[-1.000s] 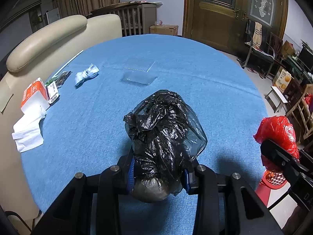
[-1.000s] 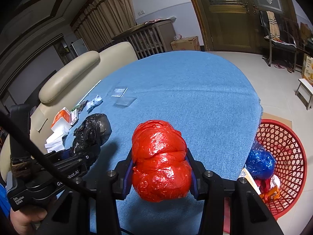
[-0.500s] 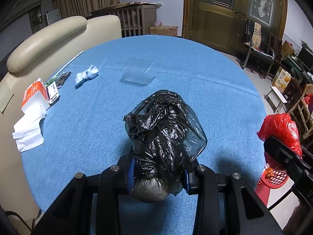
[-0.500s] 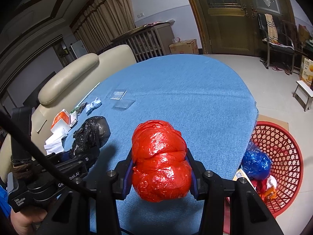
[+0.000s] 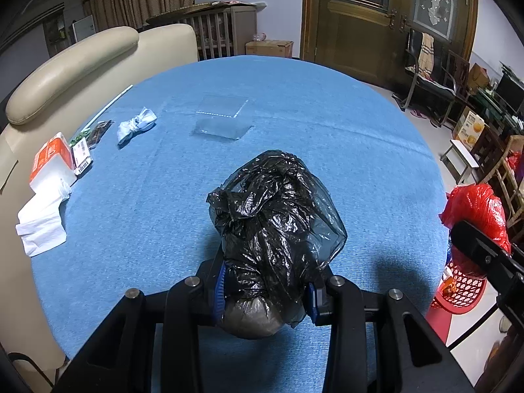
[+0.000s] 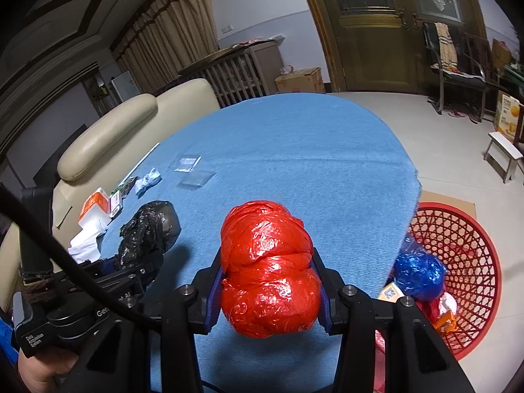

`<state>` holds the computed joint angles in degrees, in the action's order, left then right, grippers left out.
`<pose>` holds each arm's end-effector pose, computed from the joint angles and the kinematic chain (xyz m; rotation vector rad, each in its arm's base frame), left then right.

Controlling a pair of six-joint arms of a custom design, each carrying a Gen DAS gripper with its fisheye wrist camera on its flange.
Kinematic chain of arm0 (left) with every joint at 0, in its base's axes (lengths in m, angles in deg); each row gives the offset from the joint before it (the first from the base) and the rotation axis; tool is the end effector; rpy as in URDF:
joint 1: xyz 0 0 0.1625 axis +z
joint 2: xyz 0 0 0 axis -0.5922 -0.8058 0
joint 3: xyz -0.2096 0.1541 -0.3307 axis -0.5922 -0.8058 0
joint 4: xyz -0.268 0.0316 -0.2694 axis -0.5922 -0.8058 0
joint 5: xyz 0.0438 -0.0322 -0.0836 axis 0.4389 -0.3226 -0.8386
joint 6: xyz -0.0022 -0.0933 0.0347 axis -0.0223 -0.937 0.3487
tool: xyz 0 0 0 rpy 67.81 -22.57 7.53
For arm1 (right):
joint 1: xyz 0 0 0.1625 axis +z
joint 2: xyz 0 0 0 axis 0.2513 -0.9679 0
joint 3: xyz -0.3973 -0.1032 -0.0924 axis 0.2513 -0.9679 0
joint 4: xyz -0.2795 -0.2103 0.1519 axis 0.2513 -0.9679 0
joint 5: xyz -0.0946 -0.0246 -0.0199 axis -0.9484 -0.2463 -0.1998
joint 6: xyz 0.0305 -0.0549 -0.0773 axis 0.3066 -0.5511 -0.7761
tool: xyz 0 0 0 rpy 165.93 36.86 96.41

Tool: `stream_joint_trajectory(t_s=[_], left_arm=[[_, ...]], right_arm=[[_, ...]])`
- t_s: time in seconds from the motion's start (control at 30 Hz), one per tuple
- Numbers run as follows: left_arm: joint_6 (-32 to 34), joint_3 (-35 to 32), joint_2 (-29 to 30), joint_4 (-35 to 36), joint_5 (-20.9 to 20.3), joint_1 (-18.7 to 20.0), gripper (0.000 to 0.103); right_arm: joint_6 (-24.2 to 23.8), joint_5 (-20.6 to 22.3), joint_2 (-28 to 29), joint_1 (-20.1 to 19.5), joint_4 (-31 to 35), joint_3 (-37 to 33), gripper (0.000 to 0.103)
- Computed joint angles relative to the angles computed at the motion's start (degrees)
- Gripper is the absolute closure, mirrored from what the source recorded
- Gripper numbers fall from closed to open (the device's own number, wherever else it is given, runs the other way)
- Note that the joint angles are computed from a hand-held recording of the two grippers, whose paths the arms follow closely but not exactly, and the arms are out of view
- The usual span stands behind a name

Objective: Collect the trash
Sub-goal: 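Carry the black and red bags toward the red wastebasket with both tools, then open both tools over the basket to drop the red and black bags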

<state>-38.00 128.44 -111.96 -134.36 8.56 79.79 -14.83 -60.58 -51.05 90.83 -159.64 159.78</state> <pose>-0.1783 -0.4700 0.1421 0.1755 2.2140 -0.7871 0.2252 -0.4620 0.0611 0.5059 -2.5543 0.9299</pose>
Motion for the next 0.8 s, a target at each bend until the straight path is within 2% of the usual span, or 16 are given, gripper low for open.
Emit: stream_joint_trajectory(t_s=[0.5,0.8], left_arm=[[8.22,-1.46,2.76,-5.2,-1.38,0.56,0.063],[13.84,-3.23,5.98,-10.86,-5.44,-0.93,0.063]], right_arm=[[1.0,-1.1,-2.85,-3.31,-3.38,2.96,0.054],[1.88,-4.46,-7.15,-7.13,-7.85,6.58,0.054]])
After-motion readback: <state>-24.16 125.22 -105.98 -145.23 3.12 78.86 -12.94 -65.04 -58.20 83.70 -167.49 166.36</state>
